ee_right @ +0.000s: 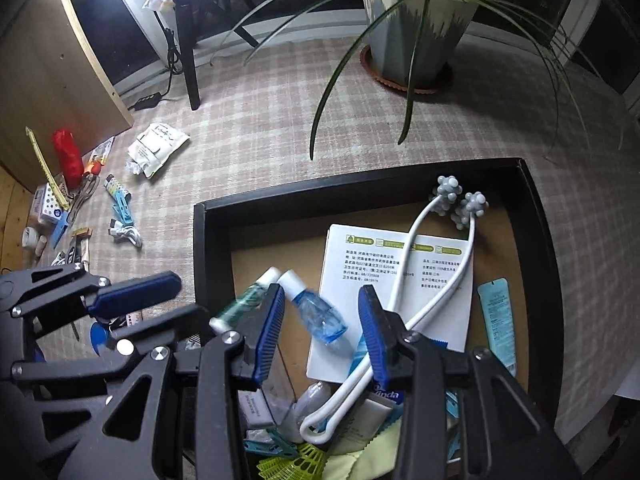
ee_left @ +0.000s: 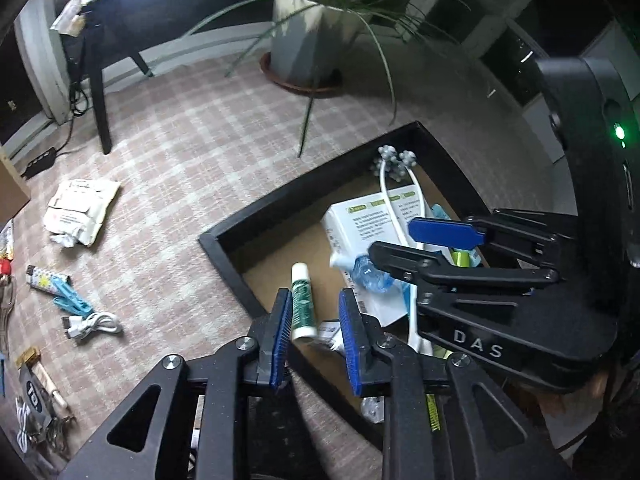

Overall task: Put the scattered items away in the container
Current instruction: 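Carry the lip balm and eye-drop bottle into the tray and open both grippers, then move both grippers back over the scattered items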

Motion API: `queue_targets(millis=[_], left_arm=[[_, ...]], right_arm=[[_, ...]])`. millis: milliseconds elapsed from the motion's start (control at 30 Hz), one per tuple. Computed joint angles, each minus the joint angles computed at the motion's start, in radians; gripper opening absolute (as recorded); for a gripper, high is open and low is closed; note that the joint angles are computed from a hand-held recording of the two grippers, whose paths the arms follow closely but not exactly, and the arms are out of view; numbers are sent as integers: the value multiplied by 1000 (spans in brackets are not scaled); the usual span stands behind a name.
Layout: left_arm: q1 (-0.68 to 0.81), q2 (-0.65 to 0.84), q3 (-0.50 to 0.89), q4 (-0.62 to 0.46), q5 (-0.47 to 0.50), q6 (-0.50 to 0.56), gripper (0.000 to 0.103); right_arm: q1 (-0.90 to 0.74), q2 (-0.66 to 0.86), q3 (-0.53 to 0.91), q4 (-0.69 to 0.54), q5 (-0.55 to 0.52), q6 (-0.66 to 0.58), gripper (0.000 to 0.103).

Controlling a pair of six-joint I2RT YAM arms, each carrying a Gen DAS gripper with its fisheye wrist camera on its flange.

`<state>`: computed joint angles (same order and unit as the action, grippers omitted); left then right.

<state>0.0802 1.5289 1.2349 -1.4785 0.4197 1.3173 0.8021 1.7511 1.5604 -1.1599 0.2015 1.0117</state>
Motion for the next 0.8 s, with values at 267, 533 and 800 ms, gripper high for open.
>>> queue_targets(millis=[267, 533, 800], left_arm=[[125, 42, 90, -5, 13, 85, 23], [225, 121, 209, -17, 37, 134, 23], [308, 190, 319, -44, 62, 176, 23]], right_arm=[[71, 54, 132, -48, 36, 15, 38], [139, 209, 413, -154, 74, -14, 38], [193, 367, 691, -258, 104, -31, 38]])
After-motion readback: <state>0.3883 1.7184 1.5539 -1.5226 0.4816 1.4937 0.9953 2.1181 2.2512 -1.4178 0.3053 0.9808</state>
